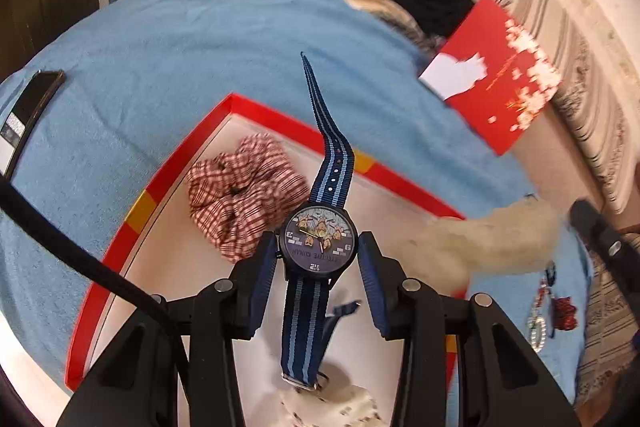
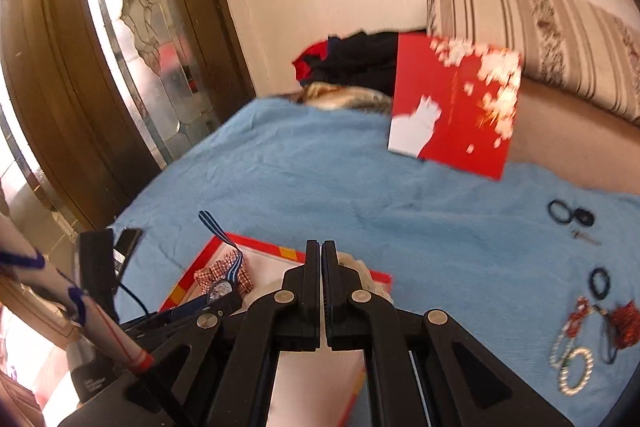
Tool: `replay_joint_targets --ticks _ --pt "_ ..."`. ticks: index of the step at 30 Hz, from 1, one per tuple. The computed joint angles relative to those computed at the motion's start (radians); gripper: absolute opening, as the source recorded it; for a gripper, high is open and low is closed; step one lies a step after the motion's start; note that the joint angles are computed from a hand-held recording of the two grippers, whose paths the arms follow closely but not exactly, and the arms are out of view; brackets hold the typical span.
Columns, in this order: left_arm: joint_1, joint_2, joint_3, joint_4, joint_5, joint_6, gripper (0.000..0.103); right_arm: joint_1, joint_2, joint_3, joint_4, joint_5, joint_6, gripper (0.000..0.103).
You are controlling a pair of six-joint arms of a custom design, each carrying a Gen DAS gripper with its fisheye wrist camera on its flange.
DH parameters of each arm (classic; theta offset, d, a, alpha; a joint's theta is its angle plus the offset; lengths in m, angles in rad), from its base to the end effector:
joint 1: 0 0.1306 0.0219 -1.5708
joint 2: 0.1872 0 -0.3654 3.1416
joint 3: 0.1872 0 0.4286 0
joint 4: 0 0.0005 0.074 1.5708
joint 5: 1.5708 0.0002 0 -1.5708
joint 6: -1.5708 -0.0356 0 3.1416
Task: Organize jewelry
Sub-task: 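Place the watch in the box with the left gripper while the right gripper places the cream scrunchie, then return both grippers to the remaining pearl bracelets and red bow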
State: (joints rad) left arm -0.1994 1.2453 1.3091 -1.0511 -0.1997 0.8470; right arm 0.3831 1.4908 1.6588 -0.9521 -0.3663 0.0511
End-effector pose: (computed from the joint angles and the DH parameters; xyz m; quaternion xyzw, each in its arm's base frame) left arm 0.4513 -0.0845 0.4289 -0.3304 0.8943 -0.0603 0.2956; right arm 0.5142 0.2204 0.4897 -0.2638 0.8718 0.2282 0.3439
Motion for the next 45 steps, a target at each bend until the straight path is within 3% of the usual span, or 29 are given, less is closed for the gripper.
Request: replay_joint_targets --ticks 4,11,15,17,22,27,35,38,41,45 --pt "0.015 0.031 0.012 -0.036 0.028 0.010 0.040 0.000 0.032 -0.029 -0.040 0.022 0.024 0.002" --pt "0.005 0.048 0.027 -0.049 0.021 0.019 0.040 -0.028 0.046 -0.067 -0.114 -0.011 0.065 0.002" --pt "0.005 0.016 0.002 0.000 0.048 0.016 0.042 -0.045 0.028 -0.085 -0.132 -0.064 0.078 0.007" --pt "0.005 -0.004 -0.013 0.028 0.062 0.020 0.049 -0.044 0.009 -0.099 -0.143 -0.090 0.103 0.009" --pt "0.004 -0.040 -0.032 0.073 0.041 0.040 0.049 -0.016 -0.004 -0.125 -0.207 -0.135 0.179 0.009" --pt "0.005 -0.060 -0.043 0.079 -0.010 0.066 0.049 0.025 0.028 -0.131 -0.208 -0.065 0.183 0.009" --pt "0.014 -0.047 -0.037 0.073 -0.015 0.072 0.049 0.037 0.110 -0.054 -0.178 -0.002 0.103 0.010" --pt "0.000 -0.036 -0.023 0.056 -0.040 0.059 0.049 0.028 0.115 -0.037 -0.182 -0.016 0.095 0.017" --pt "-0.014 -0.025 -0.011 0.043 -0.050 0.052 0.049 0.004 0.081 -0.053 -0.169 -0.046 0.087 0.041" --pt "-0.037 -0.011 0.004 0.026 -0.063 0.035 0.049 -0.050 0.029 -0.089 -0.161 -0.072 0.103 0.045"
